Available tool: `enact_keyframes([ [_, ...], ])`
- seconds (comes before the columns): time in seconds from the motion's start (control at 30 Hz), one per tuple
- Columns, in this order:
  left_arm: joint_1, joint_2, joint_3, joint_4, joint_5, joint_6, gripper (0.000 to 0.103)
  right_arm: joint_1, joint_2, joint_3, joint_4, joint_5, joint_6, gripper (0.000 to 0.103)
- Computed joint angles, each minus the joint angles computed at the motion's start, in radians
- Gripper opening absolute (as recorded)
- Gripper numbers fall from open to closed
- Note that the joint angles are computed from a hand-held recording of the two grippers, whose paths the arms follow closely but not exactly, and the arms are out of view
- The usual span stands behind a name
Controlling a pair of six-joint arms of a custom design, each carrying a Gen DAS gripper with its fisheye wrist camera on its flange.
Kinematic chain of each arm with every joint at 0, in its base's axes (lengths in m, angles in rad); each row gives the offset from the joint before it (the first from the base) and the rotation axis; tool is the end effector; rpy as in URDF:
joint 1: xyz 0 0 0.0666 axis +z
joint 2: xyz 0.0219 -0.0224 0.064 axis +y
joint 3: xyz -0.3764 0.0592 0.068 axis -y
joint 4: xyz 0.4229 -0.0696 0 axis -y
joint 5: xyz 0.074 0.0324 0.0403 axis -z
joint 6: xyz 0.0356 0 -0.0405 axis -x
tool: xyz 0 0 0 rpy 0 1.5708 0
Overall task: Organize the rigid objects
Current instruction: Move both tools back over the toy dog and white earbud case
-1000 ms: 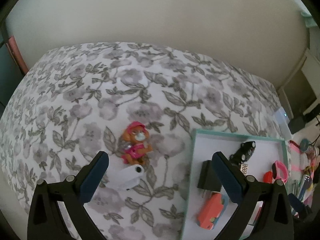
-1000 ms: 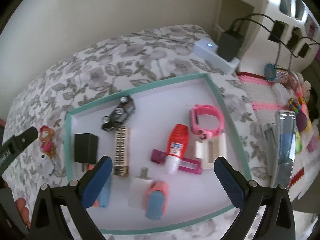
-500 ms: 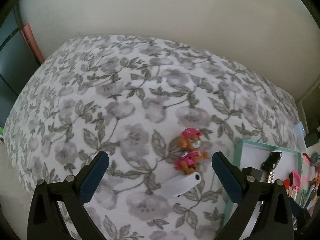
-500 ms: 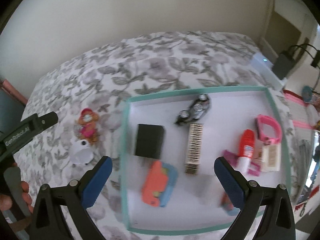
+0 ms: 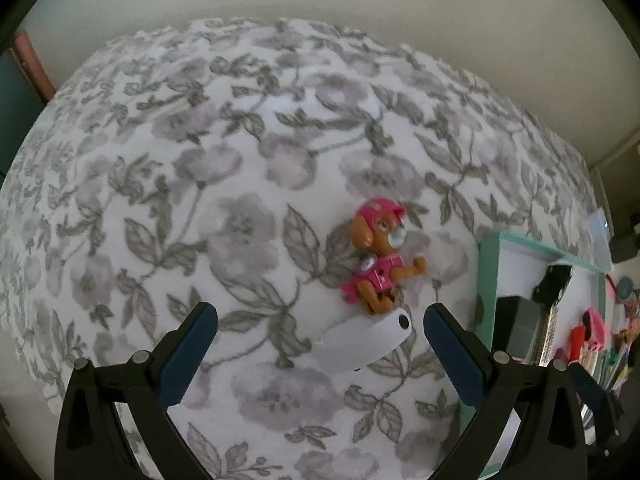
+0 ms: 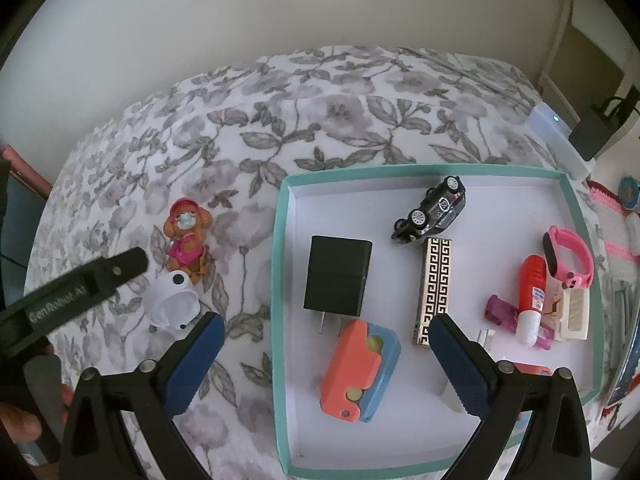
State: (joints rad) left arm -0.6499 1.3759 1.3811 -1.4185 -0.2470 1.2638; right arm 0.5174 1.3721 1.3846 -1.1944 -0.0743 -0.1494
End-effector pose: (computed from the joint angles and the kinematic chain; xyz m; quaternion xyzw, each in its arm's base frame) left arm 0.3676 -0.2690 0.4080 -0.3082 0.9401 0.0069 0.1454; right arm 0.4147 0.2386 0.4169 -0.1864 0.9626 0.0976 0.1705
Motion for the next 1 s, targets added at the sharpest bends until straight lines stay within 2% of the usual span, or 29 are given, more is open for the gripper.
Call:
enact_keyframes([
  [0.27,0.014,0.004,-0.041,0.049,0.08,0.014,0.1,0.018,0.008,0.002,-0.004,0.028,0.011,0.103],
  [0.33,0.017,-0.004,-0.054,0.073,0.099,0.016,0.089,0.019,0.008,0.002,-0.001,0.03,0.014,0.103],
  [0.47,0.016,-0.019,-0.074,0.122,0.128,0.004,0.08,0.02,0.012,0.006,-0.006,0.033,0.012,0.103],
  [0.6,0.017,-0.035,-0.092,0.174,0.157,-0.008,0.062,0.02,0.013,0.007,-0.005,0.034,0.012,0.103],
  [0.7,0.016,-0.023,-0.073,0.164,0.154,-0.031,0.059,0.019,0.013,0.007,-0.001,0.033,0.015,0.103],
  [0.73,0.017,-0.029,-0.077,0.17,0.156,-0.037,0.051,0.02,0.013,0.007,0.001,0.035,0.015,0.103],
  [0.8,0.023,-0.032,-0.085,0.205,0.173,-0.043,0.042,0.021,0.013,0.006,0.003,0.036,0.015,0.103],
  [0.9,0.021,-0.03,-0.078,0.195,0.166,-0.058,0.042,0.022,0.013,0.006,0.003,0.037,0.015,0.103],
  [1.0,0.031,-0.047,-0.1,0.219,0.196,-0.063,0.042,0.025,0.017,0.007,0.002,0.044,0.016,0.103],
])
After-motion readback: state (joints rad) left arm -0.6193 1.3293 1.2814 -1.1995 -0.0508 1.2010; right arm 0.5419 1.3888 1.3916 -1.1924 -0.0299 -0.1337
